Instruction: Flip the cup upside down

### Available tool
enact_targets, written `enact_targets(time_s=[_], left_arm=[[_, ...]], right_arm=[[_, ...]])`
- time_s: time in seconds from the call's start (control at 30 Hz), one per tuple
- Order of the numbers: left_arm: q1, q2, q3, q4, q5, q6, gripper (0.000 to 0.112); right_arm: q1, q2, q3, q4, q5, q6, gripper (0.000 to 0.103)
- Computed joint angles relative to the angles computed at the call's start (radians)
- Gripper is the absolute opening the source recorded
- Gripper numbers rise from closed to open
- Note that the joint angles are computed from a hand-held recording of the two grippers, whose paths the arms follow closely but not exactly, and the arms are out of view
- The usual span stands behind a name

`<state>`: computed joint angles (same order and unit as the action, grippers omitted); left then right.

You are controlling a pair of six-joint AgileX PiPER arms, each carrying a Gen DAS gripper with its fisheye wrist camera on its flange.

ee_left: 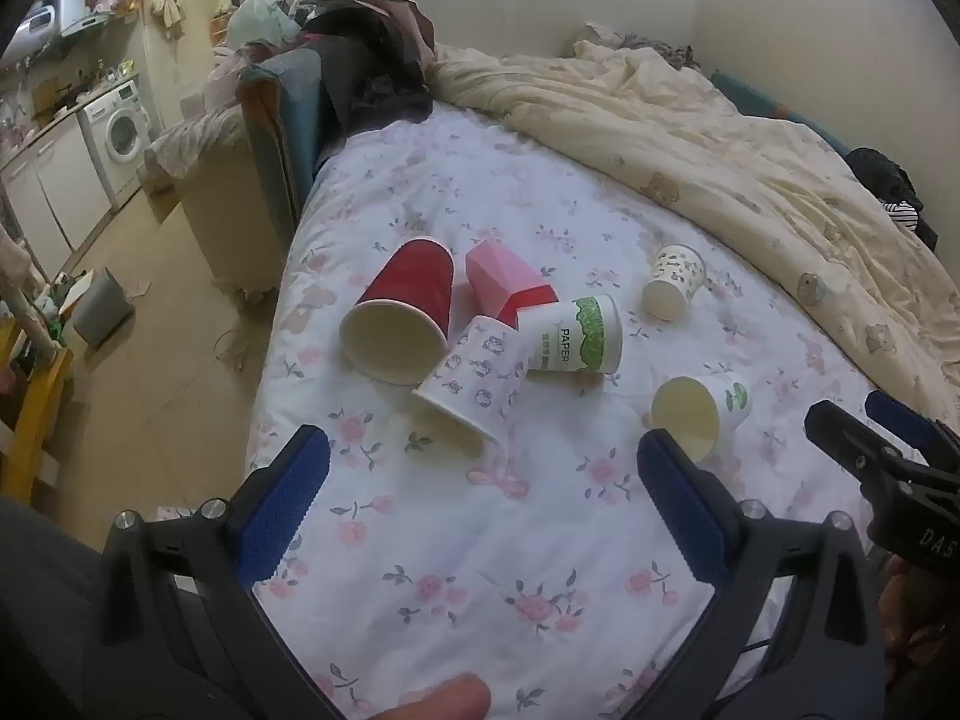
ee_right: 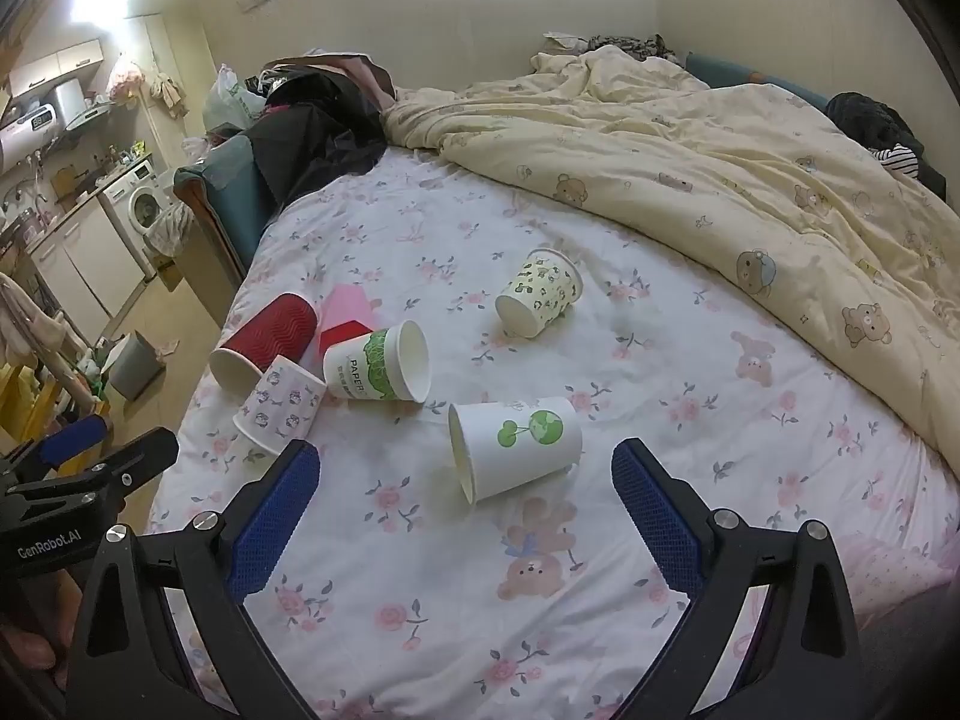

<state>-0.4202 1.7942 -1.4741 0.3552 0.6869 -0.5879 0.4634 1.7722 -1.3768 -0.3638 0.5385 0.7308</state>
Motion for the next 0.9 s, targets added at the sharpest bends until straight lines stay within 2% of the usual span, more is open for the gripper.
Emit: enact_targets(time_s=[0.23,0.5,0.63,0.9], left_arm=[[0.007,-0.001,0.009,-0.035,-0.024,0.03,0.101],[0.006,-0.004,0.009,-0.046,-0.015,0.031,0.101],[0.013,-0.007,0.011,-0.055,-0.015,0.04,0.101],[0.012,0.0,-0.006,-0.053,0.001,0.035,0.101]], right_arm=[[0.0,-0.001,0.003,-0.004,-0.005,0.006,0.1],[0.007,0.008,0.008,-0.011,-0.013,0.025,0.1],[-0.006,-0.007,0.008,0.024,-0.007,-0.016,0.1],[0.012,0.011,-0.008,-0.012,0.011,0.022,0.1]])
